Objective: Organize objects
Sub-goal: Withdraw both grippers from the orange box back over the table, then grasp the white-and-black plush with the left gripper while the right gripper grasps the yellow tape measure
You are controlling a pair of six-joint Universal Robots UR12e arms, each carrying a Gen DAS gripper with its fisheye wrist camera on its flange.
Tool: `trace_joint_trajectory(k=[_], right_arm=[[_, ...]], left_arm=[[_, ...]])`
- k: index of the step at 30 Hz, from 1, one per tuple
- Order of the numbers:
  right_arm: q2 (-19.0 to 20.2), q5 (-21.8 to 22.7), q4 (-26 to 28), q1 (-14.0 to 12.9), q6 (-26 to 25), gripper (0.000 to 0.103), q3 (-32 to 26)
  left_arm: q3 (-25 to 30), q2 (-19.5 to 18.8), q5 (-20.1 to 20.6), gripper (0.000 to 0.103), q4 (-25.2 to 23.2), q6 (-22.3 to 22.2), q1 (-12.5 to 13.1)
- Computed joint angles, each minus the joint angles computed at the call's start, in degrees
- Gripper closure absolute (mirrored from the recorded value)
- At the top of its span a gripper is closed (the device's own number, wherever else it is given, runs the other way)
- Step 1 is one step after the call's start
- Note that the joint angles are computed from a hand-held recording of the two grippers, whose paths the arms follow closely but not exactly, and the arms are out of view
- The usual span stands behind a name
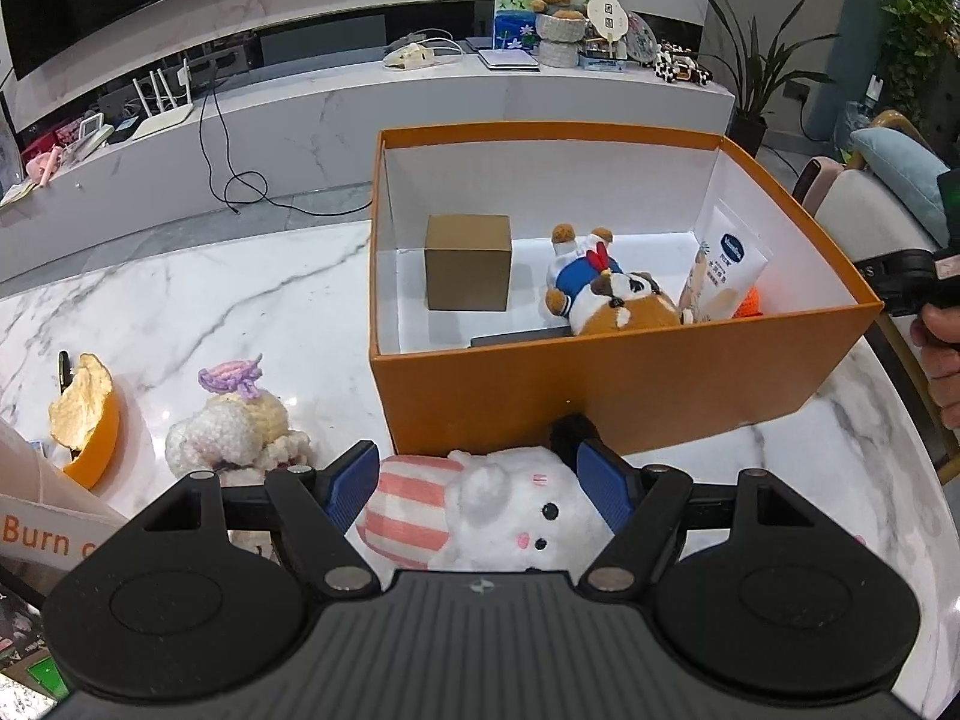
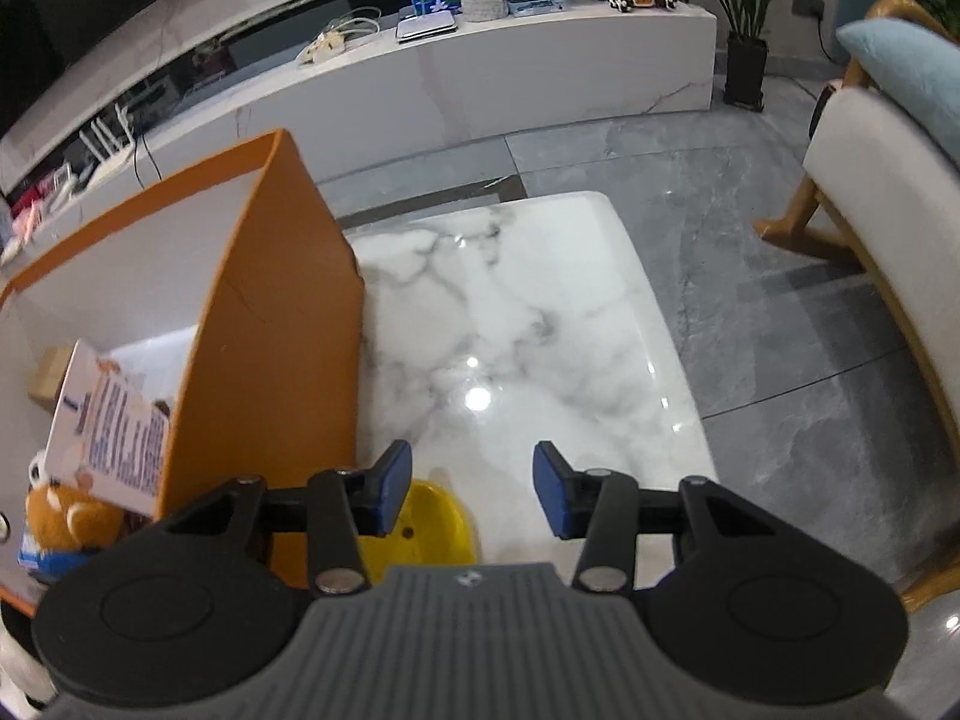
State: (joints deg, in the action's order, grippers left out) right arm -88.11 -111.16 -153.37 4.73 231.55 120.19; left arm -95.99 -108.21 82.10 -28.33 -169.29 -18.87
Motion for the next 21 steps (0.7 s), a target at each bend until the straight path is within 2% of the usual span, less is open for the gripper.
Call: trace_joint_trajectory(k=[5, 7, 10, 14, 17, 19, 21], right_arm=[[1.07, 3.86, -5.88, -1.11, -0.54, 0.065, 1.62], [1.04, 4.87, -5.68, -1.27, -2.49, 0.066, 1.71], [0.39, 6.42, -2.12, -1.23, -7.38, 0.066, 0.99], [-1.04, 9.25, 1.73, -1.2, -10.65, 0.066, 0.88], [-1.82, 9.57, 4.25, -0.35, -14.03, 0.066, 0.82], [-2.24, 9.64, 5.65, 0.46, -16.5, 0.057, 0.81], [-2.62, 10.25, 7.48, 1.27, -19.57, 0.054, 0.62]], left_arm=[[-0.1, 0.16, -0.45, 0.017, 0.3, -0.14, 0.09], [-0.04, 0.17, -0.5, 0.017, 0.19, -0.27, 0.15], [0.05, 0.17, -0.33, 0.017, -0.3, -0.13, 0.18], [-0.07, 0.33, -0.18, 0.017, -1.24, 0.69, 0.19], [-0.23, 0.43, 0.22, 0.017, -1.73, 1.23, 0.18], [-0.29, 0.47, 0.42, 0.017, -2.01, 1.36, 0.19], [-0.32, 0.51, 0.51, 0.017, -2.29, 1.48, 0.23]])
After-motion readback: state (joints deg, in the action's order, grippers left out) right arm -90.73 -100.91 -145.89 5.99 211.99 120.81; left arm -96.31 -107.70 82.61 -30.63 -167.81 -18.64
